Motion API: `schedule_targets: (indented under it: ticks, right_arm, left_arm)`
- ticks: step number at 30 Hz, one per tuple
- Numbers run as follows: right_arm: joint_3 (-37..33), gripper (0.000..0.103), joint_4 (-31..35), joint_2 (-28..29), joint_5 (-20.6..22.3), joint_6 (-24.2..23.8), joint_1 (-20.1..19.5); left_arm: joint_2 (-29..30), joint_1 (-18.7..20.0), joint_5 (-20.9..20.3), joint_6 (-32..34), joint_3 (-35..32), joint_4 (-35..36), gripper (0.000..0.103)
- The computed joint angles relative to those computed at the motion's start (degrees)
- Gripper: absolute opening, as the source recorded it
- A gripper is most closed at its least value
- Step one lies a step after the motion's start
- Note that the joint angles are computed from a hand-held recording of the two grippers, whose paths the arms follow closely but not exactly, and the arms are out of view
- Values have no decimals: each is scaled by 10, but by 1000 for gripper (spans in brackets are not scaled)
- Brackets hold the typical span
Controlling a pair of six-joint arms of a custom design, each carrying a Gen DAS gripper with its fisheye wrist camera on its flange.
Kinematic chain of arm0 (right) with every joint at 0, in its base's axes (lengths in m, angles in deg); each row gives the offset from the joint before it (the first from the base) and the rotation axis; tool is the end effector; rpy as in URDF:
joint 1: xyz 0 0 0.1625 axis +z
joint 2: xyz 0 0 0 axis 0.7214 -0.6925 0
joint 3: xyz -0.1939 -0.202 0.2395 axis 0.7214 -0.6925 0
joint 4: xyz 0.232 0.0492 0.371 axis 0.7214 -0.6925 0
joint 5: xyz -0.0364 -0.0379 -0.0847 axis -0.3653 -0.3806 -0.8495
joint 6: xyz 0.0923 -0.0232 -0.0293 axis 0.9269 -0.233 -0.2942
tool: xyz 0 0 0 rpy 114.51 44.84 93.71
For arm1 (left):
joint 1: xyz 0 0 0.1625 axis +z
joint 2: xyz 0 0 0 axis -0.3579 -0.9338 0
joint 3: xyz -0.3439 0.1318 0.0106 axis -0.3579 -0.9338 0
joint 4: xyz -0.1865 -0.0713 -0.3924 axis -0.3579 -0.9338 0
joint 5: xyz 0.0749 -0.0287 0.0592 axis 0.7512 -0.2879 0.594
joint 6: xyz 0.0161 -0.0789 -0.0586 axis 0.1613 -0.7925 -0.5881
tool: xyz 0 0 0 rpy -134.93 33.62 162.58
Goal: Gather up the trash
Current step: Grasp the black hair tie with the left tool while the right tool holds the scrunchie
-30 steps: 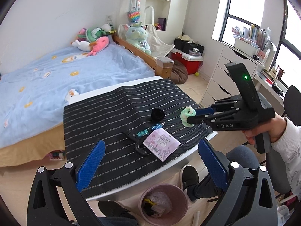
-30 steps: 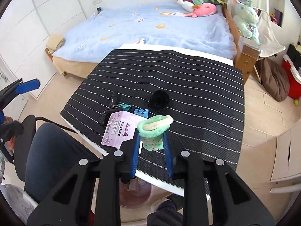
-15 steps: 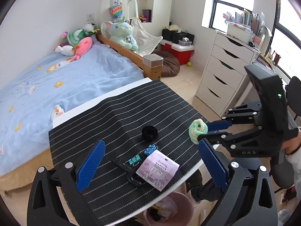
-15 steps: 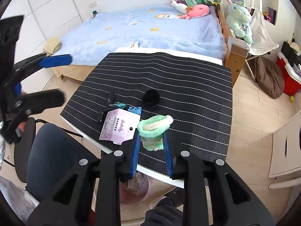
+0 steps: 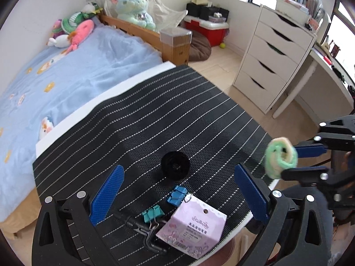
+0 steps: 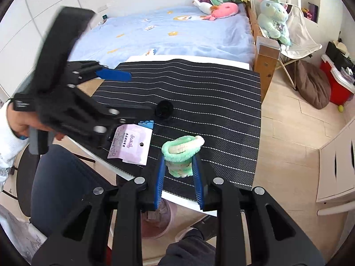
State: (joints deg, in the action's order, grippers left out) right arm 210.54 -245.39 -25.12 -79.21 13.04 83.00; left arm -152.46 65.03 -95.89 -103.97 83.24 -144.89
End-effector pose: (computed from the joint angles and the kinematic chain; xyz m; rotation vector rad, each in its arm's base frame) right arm 0.3349 -0.2619 0.0219 1.0775 -2.5364 0.1968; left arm 0.0055 -0.2713 0.2441 0.6157 2.3981 -0.4488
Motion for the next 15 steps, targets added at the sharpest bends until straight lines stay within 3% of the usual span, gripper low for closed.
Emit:
schedule_targets:
  ticks: [7,9,13,15]
  right_arm:
    - [10,24,-1,-13,0,0,-8]
    - [11,24,-3,-13,2,-1,-10]
    - [12,24,-6,-12,5,-3,-14]
    - [13,24,-7,-12,6,-3,-14]
  left_arm:
    - [96,64,-2,52,7,-121,91]
    - [118,73,-5,59,5,-142,79]
    - [137,84,-7,65,8,-165,70]
    - [144,87,-4,66,8,-169,56]
